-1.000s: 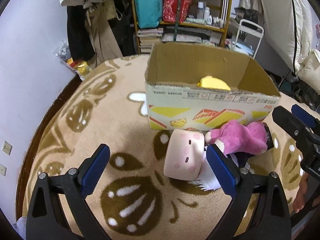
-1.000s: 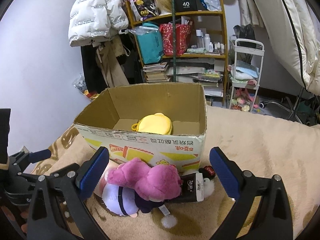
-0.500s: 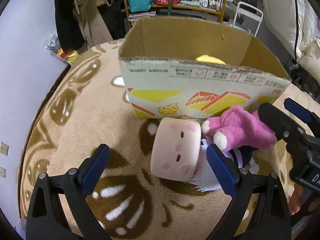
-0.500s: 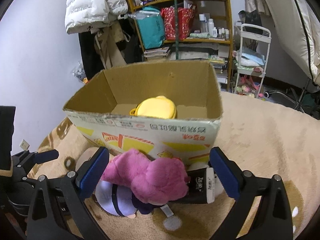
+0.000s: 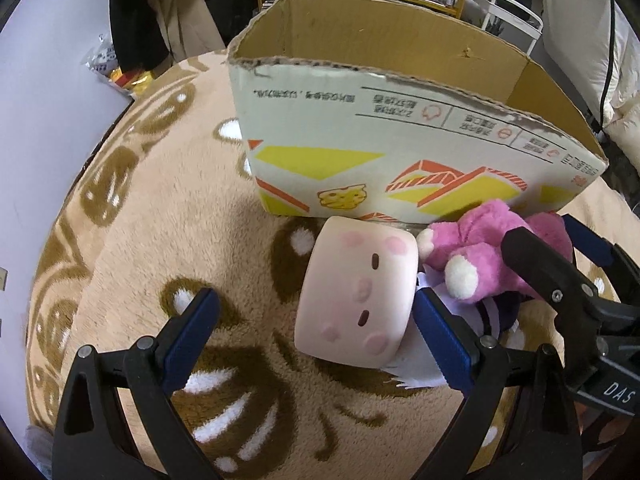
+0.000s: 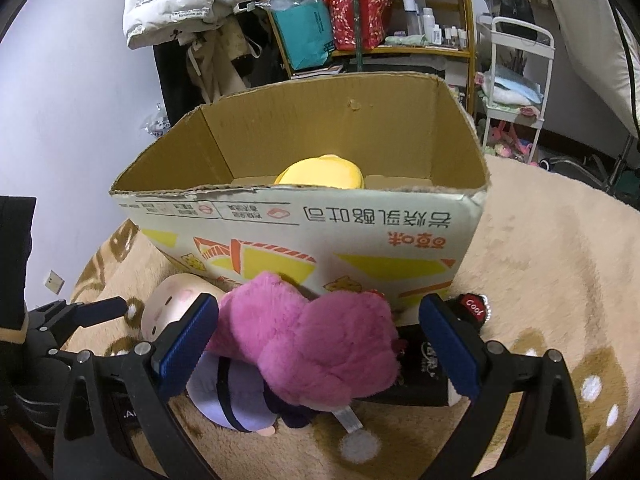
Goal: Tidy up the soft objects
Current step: 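Grasp the marshmallow plush with the left tool while the right tool grasps the pink bear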
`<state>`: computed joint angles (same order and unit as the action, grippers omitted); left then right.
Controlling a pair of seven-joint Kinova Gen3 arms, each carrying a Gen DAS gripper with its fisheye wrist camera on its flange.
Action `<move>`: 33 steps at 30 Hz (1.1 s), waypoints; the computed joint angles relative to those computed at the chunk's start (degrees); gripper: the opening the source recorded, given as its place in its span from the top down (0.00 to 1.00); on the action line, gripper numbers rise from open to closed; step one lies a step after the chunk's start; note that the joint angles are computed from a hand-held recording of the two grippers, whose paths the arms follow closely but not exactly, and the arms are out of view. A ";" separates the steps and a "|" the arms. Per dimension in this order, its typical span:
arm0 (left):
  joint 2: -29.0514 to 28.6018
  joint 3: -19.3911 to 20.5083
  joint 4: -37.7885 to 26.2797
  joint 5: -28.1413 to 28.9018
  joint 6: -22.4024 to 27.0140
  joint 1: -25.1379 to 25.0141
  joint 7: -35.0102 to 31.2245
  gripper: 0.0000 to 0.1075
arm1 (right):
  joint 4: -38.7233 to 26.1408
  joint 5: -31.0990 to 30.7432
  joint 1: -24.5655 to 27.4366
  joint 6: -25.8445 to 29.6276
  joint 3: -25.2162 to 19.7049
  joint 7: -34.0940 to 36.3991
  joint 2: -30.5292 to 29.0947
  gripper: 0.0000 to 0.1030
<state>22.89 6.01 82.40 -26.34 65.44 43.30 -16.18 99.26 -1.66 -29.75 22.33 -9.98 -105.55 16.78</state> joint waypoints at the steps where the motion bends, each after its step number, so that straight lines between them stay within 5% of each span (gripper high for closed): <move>1: -0.10 -0.01 0.33 0.30 -0.45 -0.25 0.10 0.11 | -0.07 -0.45 0.39 0.04 -0.35 0.35 0.14 0.00; 8: -1.16 -0.04 2.93 1.44 -3.80 -1.62 1.21 0.12 | -0.85 -4.91 3.31 1.00 -2.76 4.02 1.28 0.00; 13: -3.00 0.39 6.40 2.60 -8.73 -3.07 0.95 0.32 | -1.93 -9.68 5.97 2.71 -4.87 7.70 2.62 0.00; 16: -3.65 0.96 7.72 3.42 -11.69 -3.89 -0.33 0.52 | -2.34 -13.63 8.42 3.67 -7.08 11.44 3.46 0.10; 19: -3.23 0.89 7.11 2.91 -11.30 -3.26 -0.63 0.57 | -1.99 -12.89 6.11 3.27 -5.06 11.04 2.86 0.11; 33: -4.60 0.74 6.54 -0.44 -7.37 0.19 4.38 0.63 | -0.36 -6.84 1.35 1.36 -1.40 6.24 -0.17 0.28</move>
<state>18.29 6.75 88.94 -26.79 58.07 43.49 -11.80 98.90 -8.50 -28.40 23.68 -11.38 -99.31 16.62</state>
